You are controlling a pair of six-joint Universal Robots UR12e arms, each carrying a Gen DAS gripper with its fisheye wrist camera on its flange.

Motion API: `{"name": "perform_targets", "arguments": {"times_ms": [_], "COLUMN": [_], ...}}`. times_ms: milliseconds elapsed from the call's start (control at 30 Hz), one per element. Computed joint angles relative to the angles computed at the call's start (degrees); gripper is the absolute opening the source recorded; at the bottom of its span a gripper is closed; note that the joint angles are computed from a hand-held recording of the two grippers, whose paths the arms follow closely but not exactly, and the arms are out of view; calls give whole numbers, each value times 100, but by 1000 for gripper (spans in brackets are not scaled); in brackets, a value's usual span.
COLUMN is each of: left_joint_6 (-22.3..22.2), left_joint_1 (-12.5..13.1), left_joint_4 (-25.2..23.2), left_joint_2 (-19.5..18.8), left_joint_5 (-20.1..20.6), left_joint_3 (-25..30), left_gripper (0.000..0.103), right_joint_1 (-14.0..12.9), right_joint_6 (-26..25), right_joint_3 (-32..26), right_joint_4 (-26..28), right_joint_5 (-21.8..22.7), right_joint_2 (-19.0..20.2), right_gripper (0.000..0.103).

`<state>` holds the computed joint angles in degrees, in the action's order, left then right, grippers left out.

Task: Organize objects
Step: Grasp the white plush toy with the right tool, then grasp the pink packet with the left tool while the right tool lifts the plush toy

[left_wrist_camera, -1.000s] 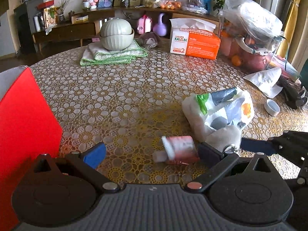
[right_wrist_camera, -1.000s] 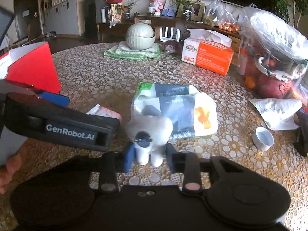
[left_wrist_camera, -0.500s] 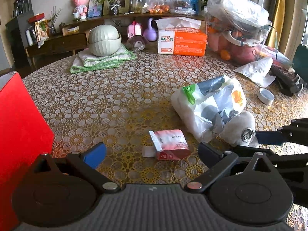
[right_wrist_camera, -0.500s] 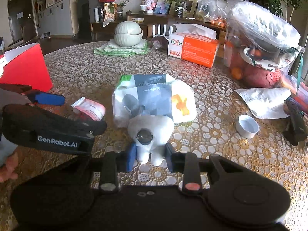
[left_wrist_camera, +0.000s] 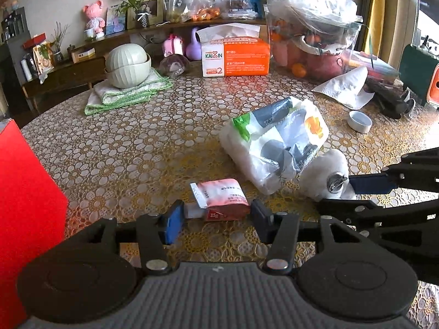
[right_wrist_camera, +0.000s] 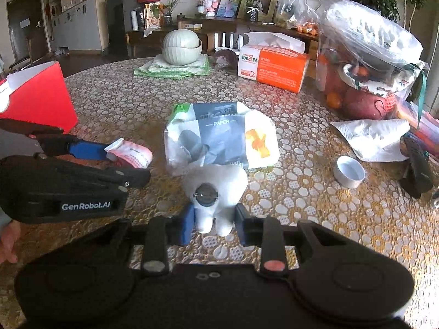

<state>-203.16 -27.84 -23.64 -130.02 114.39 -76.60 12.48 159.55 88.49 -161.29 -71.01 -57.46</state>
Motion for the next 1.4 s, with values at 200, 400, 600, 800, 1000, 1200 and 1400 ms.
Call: {"name": "perform_targets", "arguments": {"times_ms": [200, 400, 600, 800, 1000, 1200, 1400], "left_joint_6": [-116, -234, -333, -474, -481, -460, -507], "left_joint_1": [-3, -42, -92, -139, -182, -167, -94], "left_joint_4": [105, 172, 336, 436, 681, 902, 1101], "left_joint_2": [190, 463, 777, 1104, 1456, 1792, 2160], "left_joint_5": [-198, -329, -390, -354, -266, -182, -56], "left_joint_3": [-220, -507, -844, -1160, -1544, -1935, -2385], "left_gripper": [52, 52, 52, 52, 52, 52, 52], "right_joint_1": [-6, 2, 39, 139, 296, 517, 769], "right_joint_6": [42, 55, 82, 47, 4, -145, -307], "right_joint_3": [183, 458, 710, 925, 998, 990, 901], "right_joint_4": [43, 82, 120, 26, 53, 41, 45], "right_joint_5": [131, 250, 319, 326, 325, 397, 459], "right_joint_2": [-226, -550, -869, -1130, -1292, -1381, -1369], "right_gripper": [31, 31, 31, 31, 31, 31, 31]}}
